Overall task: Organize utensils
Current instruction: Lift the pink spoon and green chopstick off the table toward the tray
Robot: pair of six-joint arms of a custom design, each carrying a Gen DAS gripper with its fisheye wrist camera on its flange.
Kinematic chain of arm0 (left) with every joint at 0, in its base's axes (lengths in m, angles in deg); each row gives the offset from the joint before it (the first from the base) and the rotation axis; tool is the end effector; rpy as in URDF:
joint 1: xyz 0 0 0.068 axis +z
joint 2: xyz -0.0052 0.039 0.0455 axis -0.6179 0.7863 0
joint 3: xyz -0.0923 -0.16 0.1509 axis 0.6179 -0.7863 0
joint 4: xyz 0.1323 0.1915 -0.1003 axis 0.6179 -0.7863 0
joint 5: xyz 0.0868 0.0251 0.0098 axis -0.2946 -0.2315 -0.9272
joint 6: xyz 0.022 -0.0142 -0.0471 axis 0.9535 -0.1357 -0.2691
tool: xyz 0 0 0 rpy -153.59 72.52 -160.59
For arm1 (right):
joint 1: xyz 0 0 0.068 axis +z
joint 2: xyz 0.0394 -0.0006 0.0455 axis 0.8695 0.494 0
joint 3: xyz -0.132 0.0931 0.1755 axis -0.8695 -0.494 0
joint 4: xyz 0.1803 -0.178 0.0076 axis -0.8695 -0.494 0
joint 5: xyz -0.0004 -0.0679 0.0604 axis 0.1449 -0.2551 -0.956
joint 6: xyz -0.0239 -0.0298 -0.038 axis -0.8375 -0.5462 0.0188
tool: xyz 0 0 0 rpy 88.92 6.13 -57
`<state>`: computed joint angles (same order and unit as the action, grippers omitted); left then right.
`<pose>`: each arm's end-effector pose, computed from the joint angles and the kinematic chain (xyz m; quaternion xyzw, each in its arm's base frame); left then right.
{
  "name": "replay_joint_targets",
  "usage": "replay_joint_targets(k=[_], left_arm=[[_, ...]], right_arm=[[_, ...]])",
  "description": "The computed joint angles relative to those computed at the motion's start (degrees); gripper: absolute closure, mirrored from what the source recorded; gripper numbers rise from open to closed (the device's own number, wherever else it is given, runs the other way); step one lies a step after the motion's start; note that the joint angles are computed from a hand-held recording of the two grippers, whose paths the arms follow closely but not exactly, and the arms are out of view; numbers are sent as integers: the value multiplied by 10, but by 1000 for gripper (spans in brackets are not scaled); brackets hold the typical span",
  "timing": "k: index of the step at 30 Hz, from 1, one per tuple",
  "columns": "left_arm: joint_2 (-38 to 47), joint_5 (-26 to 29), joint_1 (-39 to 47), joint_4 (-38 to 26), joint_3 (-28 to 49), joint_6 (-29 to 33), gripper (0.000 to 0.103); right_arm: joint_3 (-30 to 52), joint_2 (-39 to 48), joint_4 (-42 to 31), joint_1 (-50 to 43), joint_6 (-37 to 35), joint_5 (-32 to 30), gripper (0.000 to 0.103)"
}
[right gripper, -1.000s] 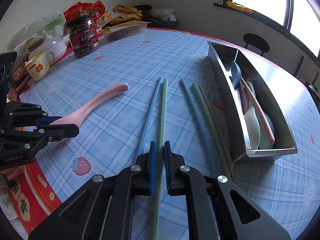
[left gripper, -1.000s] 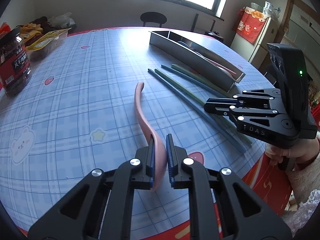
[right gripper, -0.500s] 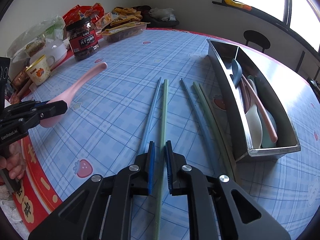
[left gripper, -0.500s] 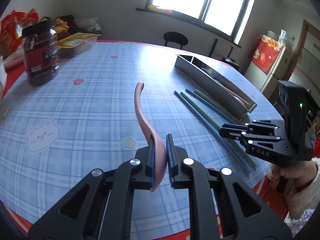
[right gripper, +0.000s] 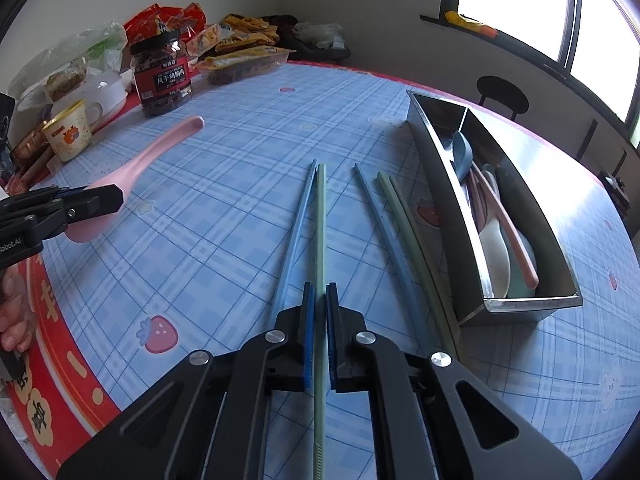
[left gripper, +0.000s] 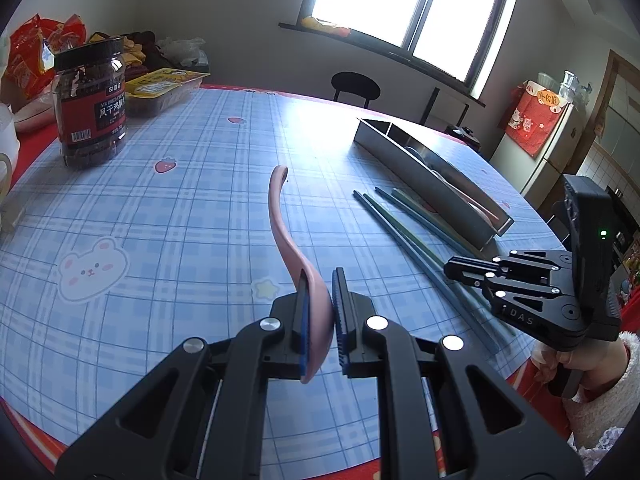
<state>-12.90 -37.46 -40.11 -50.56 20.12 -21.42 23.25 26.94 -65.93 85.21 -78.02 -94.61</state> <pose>0.1444 -0.0090 0.1898 -0.0679 0.9009 -0.1097 0.4145 0.2514 0.1221 0.2414 -0.3139 0.8913 0.1059 0.3097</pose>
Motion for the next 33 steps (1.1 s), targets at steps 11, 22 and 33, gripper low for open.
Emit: replay_joint_targets(k=[11,22,33], left_arm=[[-1,-7,-2,-3,1,0,88],[0,-31,-18,-5,5,-3,88],[26,-84,-72,-12,29,5,88]], right_arm=[[-30,-45,35,-43,13,-64,97],[-64,-95,71,-77,32,-114,97],[-71,-109,90,-151,70,-212,97]])
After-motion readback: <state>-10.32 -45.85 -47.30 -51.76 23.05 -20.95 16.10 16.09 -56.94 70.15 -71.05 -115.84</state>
